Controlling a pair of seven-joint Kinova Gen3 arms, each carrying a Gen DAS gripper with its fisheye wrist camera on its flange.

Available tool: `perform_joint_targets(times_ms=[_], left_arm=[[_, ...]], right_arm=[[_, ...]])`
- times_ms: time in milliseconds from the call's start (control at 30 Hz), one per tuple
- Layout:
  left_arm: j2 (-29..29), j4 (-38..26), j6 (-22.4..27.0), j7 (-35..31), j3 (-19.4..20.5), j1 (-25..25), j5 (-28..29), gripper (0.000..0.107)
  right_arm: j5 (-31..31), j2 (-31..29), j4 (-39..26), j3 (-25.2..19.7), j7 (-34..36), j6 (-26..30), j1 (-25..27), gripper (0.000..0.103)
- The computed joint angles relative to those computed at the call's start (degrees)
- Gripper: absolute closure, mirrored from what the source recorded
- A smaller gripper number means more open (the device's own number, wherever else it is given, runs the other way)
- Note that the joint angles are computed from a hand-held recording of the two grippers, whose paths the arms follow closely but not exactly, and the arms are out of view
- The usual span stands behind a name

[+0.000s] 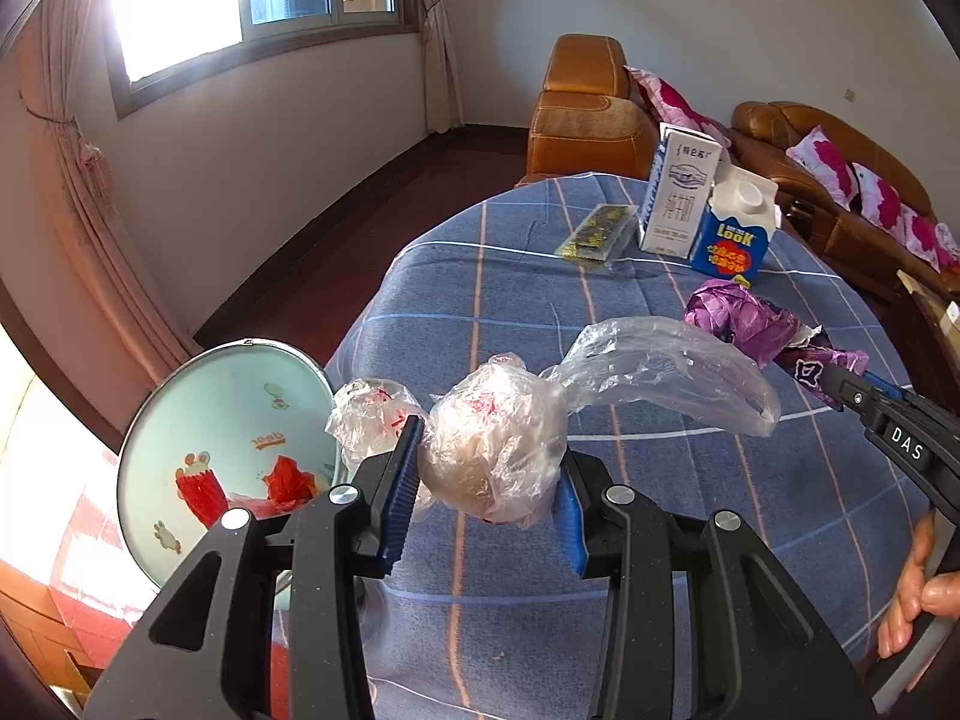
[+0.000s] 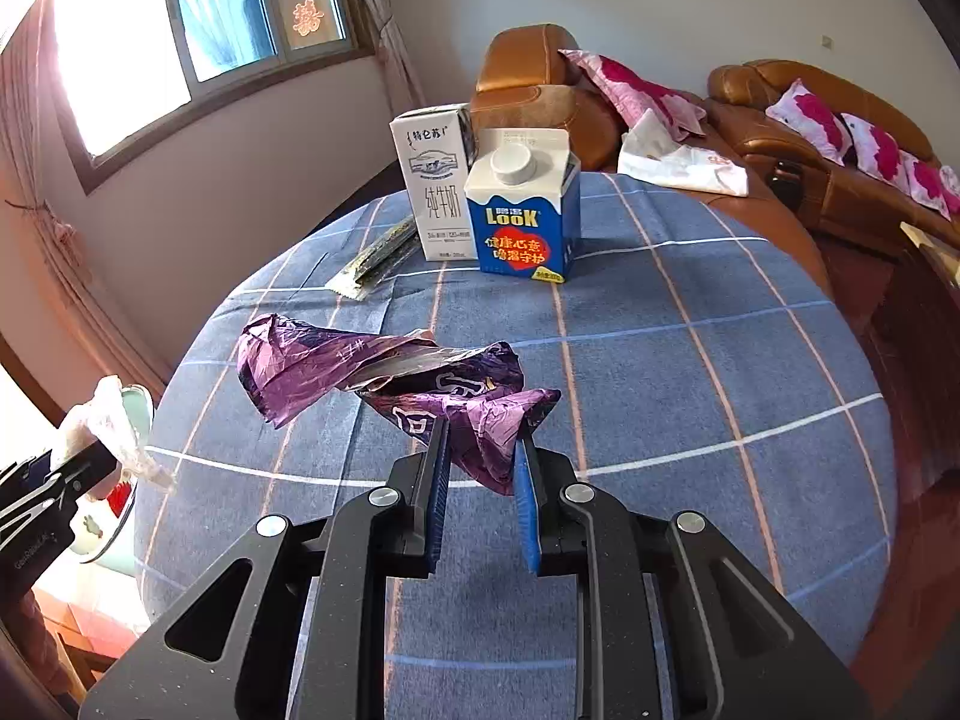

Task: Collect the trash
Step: 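Carry the clear plastic bag and purple wrapper over the teal bin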

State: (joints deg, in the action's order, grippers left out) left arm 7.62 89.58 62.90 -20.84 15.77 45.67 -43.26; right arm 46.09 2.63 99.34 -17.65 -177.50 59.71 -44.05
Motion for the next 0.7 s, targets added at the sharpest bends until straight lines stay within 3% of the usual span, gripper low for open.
perform_joint_targets(times_ms=[700], left_arm=[[0.4, 0.1, 1.1, 0.8, 0.9, 3.7, -0.5, 0.068]], right_arm=[[0.4, -3.6, 4.6, -4.5, -7.0, 4.7, -0.9, 0.082]])
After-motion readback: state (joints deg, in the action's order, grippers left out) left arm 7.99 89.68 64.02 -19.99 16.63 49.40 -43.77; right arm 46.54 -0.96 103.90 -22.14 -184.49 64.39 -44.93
